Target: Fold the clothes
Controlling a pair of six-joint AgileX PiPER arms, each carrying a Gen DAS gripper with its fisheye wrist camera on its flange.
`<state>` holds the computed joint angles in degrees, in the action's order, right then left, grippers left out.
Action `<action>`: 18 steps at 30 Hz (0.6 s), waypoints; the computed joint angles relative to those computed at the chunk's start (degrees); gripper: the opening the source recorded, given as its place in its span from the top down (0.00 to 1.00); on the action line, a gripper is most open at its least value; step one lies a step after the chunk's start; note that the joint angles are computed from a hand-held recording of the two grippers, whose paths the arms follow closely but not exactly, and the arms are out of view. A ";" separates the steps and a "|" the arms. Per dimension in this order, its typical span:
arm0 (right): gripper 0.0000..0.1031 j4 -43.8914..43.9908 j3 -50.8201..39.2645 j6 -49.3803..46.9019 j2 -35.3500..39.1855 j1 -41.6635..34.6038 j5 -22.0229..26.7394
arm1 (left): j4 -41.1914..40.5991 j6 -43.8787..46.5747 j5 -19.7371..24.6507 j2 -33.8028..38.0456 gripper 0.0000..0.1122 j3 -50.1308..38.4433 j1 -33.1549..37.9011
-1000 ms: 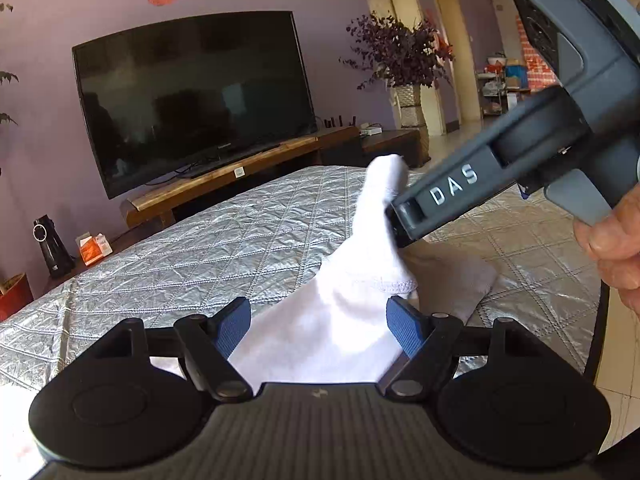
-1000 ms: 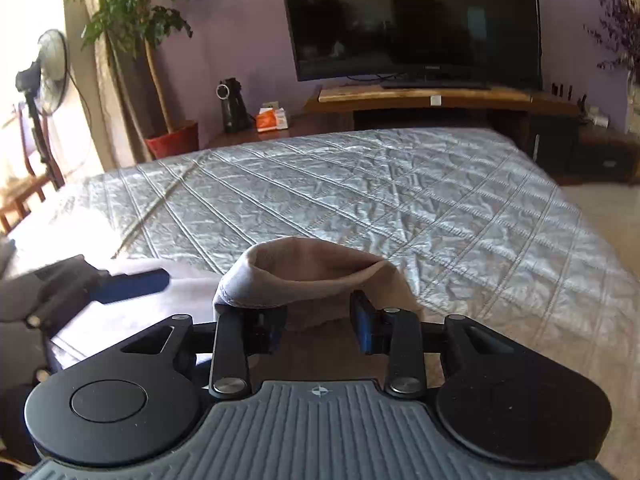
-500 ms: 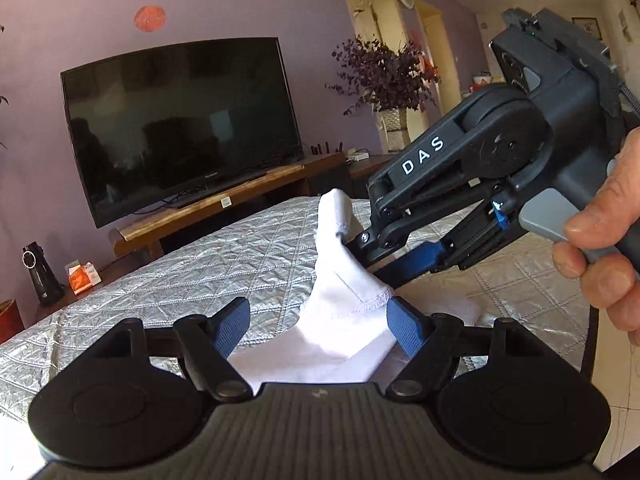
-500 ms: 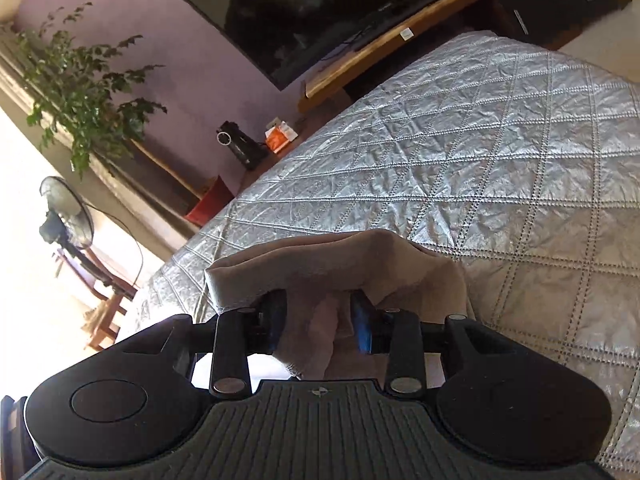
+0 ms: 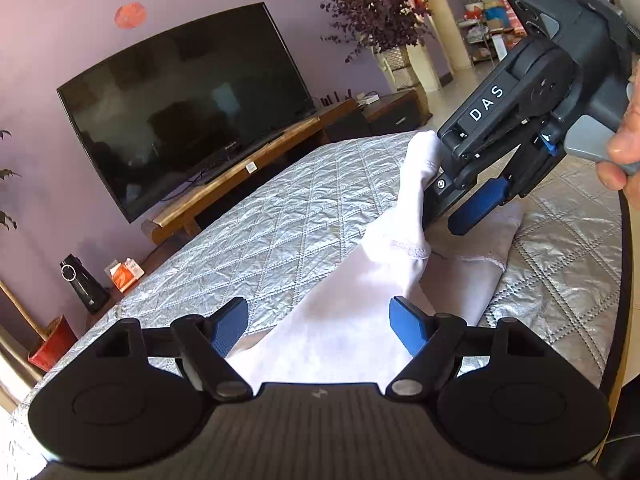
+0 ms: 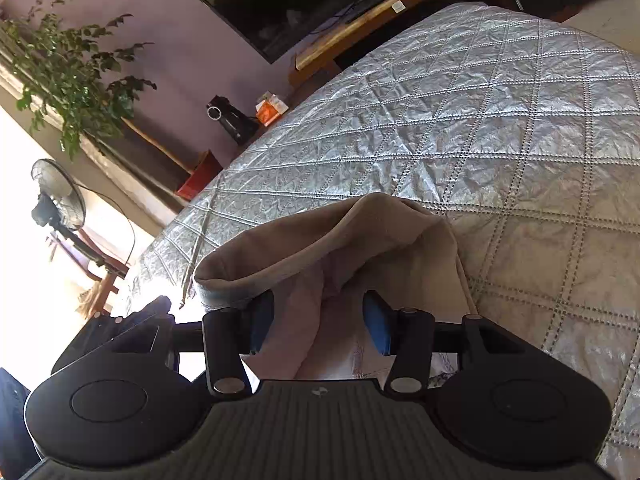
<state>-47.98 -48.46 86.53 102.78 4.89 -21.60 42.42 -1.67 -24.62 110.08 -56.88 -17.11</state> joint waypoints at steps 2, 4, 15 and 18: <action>0.44 3.59 0.21 -1.90 0.58 0.55 -0.61 | 5.66 -3.72 -0.66 -0.58 0.34 0.69 1.58; 0.43 7.88 0.35 -3.94 1.35 1.19 -0.86 | 7.42 -2.74 -1.53 -1.39 0.32 2.16 2.90; 0.36 31.38 -2.21 -22.64 3.31 7.34 5.20 | 26.89 -31.91 8.54 -1.14 0.31 -5.50 14.88; 0.36 37.33 -2.91 -28.15 3.28 8.42 6.83 | 34.86 -49.10 7.55 1.01 0.31 -10.22 19.94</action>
<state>-10.65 -51.38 58.38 106.05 13.31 -14.77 77.28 -50.77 -17.08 111.09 -67.09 2.84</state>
